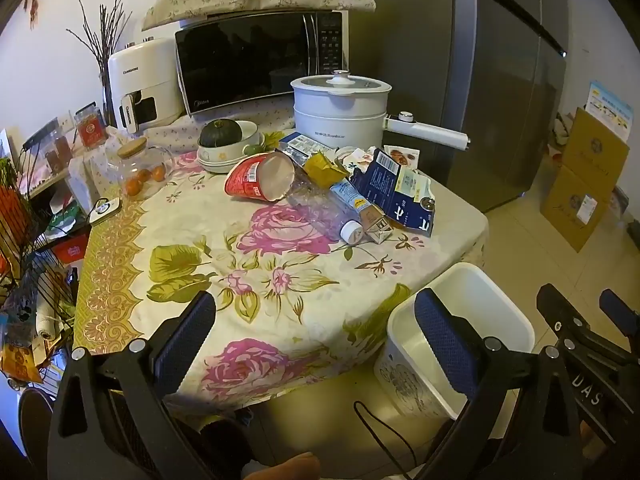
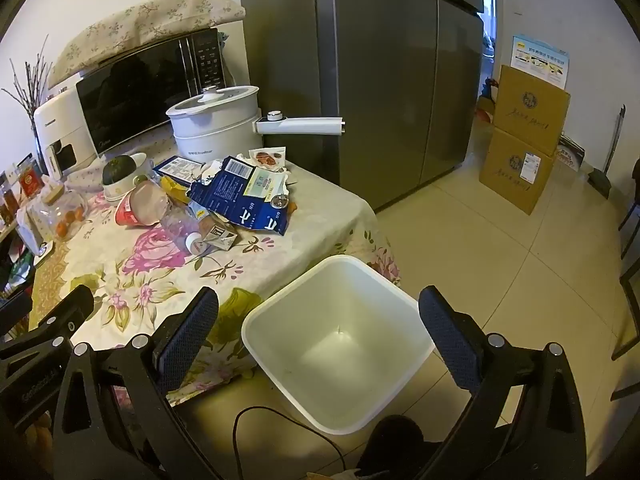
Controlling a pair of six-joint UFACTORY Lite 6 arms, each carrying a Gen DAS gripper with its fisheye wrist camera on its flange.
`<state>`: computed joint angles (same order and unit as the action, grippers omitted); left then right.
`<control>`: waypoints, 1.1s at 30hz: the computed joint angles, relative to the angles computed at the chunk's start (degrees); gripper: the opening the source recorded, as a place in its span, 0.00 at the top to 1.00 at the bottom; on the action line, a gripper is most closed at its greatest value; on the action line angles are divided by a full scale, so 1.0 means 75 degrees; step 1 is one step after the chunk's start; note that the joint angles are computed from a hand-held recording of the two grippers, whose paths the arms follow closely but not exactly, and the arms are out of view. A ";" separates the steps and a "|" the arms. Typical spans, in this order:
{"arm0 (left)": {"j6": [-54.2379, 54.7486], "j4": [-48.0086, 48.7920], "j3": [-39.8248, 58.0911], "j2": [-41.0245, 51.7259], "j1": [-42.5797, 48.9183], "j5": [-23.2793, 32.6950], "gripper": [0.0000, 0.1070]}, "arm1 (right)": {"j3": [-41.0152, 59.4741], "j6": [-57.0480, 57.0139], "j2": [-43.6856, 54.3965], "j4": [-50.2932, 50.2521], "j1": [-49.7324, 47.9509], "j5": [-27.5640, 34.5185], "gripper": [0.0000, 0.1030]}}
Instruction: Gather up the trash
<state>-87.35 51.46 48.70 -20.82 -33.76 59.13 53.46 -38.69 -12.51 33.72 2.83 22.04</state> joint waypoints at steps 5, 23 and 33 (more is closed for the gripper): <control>-0.0134 0.0042 -0.0196 -0.0055 0.0004 -0.0083 0.09 | 0.0005 -0.0041 0.0012 0.0026 -0.0014 0.0006 0.07; -0.0238 0.0056 -0.0441 -0.0158 0.0030 -0.0196 0.09 | -0.0063 -0.0073 0.0050 0.0058 0.0027 -0.0070 0.07; -0.0346 0.0066 -0.0606 -0.0240 -0.0037 -0.0195 0.09 | -0.0161 -0.0111 0.0029 0.0106 0.0054 -0.0119 0.07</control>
